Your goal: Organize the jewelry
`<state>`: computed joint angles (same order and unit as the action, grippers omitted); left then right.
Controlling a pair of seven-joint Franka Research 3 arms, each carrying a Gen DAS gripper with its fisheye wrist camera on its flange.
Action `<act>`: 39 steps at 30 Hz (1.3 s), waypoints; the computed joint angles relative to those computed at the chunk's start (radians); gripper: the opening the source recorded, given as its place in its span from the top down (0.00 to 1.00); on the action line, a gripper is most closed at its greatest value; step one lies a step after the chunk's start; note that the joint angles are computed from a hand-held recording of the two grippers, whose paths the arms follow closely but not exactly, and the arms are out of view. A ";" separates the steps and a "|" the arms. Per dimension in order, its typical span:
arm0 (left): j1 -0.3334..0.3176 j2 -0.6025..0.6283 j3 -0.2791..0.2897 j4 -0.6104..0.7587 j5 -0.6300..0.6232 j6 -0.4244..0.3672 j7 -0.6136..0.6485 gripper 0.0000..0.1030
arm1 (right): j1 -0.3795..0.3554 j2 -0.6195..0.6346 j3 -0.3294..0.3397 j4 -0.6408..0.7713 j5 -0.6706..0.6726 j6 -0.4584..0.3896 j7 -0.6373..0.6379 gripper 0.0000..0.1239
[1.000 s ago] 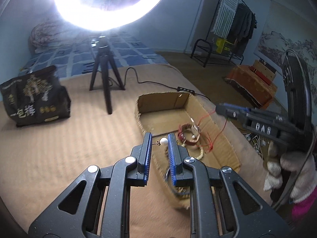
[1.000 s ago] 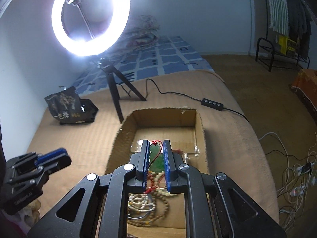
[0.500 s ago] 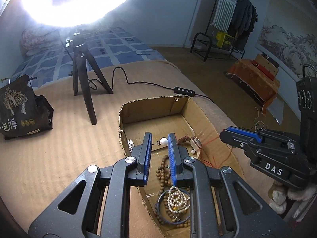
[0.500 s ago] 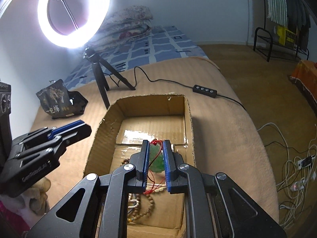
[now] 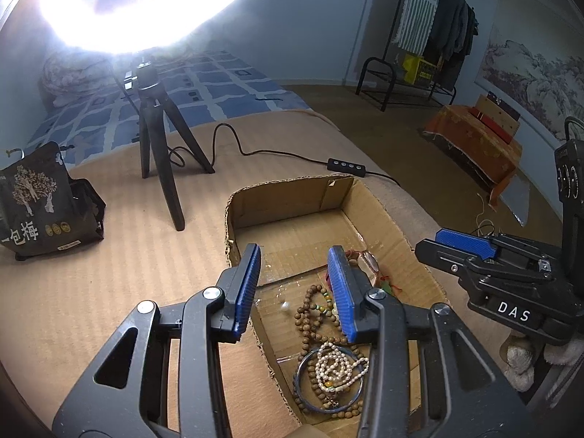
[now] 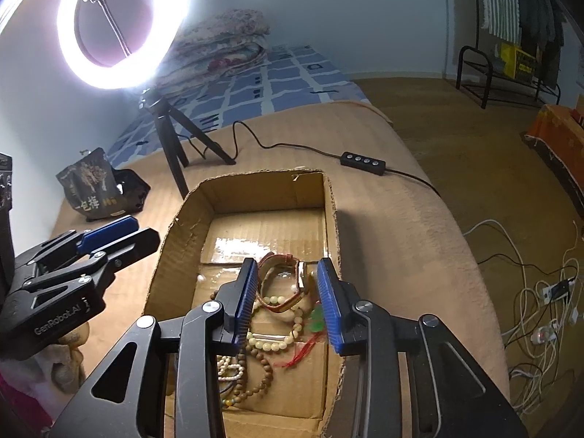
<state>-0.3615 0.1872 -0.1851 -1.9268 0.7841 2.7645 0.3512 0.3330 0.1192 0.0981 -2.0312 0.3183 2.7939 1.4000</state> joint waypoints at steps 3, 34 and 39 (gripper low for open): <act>-0.001 -0.013 0.000 -0.012 0.005 -0.003 -0.007 0.63 | 0.003 -0.006 -0.007 -0.006 -0.023 0.006 0.023 0.68; 0.018 -0.348 -0.138 -0.212 -0.024 -0.111 -0.073 0.63 | -0.030 -0.315 0.029 -0.229 -0.224 0.053 0.172 0.62; 0.024 -0.434 -0.176 -0.278 -0.046 -0.121 -0.099 0.63 | -0.043 -0.396 0.049 -0.289 -0.225 0.077 0.195 0.58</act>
<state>-0.3372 -0.2464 -0.3610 -2.2052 0.7382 2.6434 0.2525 0.2897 -0.2764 0.1474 -2.3205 0.0936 2.8713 1.5947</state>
